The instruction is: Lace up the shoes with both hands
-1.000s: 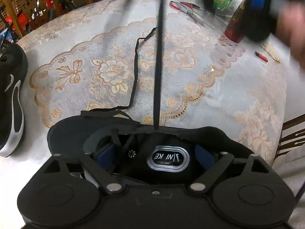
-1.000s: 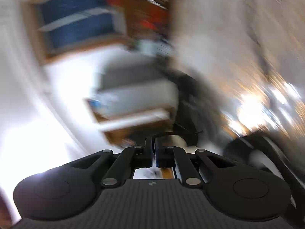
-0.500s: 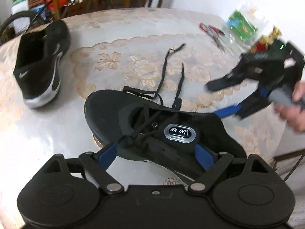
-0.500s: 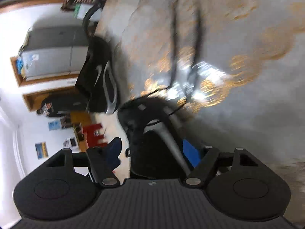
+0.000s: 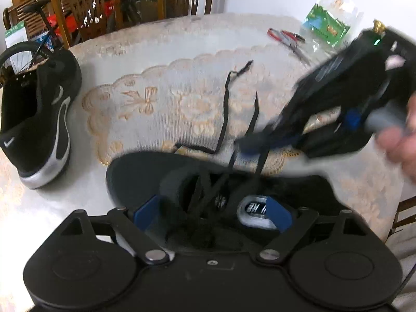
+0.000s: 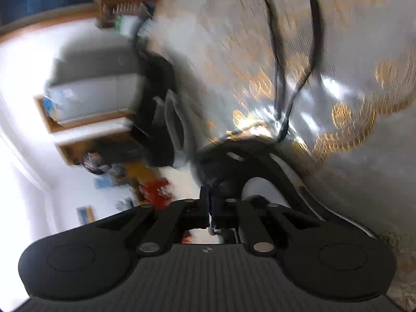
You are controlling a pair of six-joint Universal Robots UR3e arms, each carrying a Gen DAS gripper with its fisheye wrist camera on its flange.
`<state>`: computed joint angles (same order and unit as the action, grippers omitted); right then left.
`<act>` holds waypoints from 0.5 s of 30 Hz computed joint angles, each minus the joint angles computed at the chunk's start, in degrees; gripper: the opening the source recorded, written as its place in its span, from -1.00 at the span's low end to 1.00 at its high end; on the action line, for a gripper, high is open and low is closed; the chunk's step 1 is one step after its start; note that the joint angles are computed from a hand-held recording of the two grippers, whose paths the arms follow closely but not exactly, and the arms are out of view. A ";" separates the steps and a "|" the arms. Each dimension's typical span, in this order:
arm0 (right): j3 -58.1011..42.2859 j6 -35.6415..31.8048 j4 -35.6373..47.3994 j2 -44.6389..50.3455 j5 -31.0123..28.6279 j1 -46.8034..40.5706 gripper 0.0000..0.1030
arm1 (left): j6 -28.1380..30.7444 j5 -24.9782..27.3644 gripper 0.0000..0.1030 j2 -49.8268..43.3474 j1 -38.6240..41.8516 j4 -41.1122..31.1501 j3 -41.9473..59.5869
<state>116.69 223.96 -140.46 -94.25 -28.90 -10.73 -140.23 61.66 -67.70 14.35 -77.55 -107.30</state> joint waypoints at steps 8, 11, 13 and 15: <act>-2.58 -9.65 6.48 -6.50 5.05 -8.90 -0.95 | -3.37 -3.49 0.76 1.49 4.05 -4.16 -2.06; 5.66 4.45 -12.12 -7.36 8.87 -12.79 -0.95 | -4.59 -1.90 0.78 1.55 2.63 -2.09 -2.00; 9.31 14.13 -26.73 -6.04 11.65 -15.82 -0.95 | -5.65 -1.36 0.79 1.36 1.79 -0.65 -2.29; 10.72 16.59 -31.58 -6.28 12.99 -17.97 -0.95 | -6.34 -0.96 0.81 1.21 1.25 0.31 -2.56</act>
